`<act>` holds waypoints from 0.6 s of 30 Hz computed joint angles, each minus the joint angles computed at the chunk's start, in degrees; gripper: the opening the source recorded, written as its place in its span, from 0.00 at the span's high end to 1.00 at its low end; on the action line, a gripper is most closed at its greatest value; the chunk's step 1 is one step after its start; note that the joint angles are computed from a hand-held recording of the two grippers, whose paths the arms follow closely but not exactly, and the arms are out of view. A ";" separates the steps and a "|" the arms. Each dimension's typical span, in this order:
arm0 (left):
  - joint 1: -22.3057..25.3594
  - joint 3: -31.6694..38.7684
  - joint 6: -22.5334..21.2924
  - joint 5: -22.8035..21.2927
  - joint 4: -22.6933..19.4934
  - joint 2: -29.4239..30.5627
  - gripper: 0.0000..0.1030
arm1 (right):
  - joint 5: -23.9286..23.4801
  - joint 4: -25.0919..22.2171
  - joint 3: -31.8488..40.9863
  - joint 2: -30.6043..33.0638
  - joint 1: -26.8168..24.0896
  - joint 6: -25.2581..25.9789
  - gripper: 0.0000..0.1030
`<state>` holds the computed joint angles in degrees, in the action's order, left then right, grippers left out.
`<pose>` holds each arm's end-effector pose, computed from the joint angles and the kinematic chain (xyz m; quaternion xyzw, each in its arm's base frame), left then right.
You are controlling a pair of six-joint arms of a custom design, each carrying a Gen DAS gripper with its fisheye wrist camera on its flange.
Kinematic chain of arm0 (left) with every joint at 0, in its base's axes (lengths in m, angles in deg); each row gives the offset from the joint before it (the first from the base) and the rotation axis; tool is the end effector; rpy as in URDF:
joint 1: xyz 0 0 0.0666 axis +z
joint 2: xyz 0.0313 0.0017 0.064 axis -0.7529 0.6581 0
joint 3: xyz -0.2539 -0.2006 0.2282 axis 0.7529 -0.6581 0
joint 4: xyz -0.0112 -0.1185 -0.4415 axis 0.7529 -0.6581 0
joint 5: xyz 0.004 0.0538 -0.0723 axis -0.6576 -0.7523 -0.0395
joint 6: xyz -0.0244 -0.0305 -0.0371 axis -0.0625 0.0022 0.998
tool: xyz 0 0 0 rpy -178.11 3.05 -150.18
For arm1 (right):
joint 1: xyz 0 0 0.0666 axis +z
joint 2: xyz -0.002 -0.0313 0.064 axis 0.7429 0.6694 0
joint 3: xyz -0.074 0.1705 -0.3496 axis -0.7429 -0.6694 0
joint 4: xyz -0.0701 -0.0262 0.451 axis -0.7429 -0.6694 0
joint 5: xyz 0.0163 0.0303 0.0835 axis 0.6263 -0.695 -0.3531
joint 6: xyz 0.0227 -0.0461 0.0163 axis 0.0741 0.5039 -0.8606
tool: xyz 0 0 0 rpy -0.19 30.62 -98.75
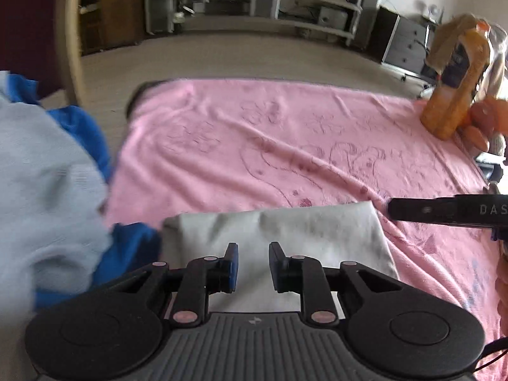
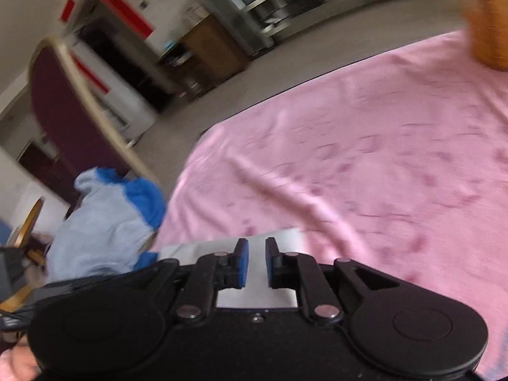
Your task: Fold clothes
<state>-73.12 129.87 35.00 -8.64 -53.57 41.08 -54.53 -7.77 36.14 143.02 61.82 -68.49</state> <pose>0.4004 -0.1771 0.3189 0.0520 0.9444 -0.0650 0.3180 0.4474 0.1288 0.3368 -0.0390 0.8955 0.3510 0.2709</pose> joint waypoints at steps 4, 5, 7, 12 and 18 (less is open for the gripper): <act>0.90 0.42 -1.18 -0.87 1.25 3.23 0.81 | -2.88 -2.61 2.33 4.45 1.20 1.03 0.89; 0.97 0.63 -0.93 -2.86 0.90 3.77 0.81 | -3.57 -3.34 2.95 5.57 1.47 1.30 0.89; 1.37 1.13 0.25 -6.30 -0.38 4.62 0.88 | -1.25 -3.15 2.80 6.31 1.13 -0.02 0.92; 1.24 2.00 2.89 -8.98 -4.02 3.07 0.87 | 14.64 -2.32 -0.21 1.19 -0.87 -2.33 0.92; -3.77 1.87 5.64 -16.19 -9.51 -4.48 0.10 | 14.64 -8.69 -2.57 -11.89 -4.74 3.55 0.92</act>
<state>-76.89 131.74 40.64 -24.83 -63.08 36.60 -39.88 -16.46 33.57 131.13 57.08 -64.94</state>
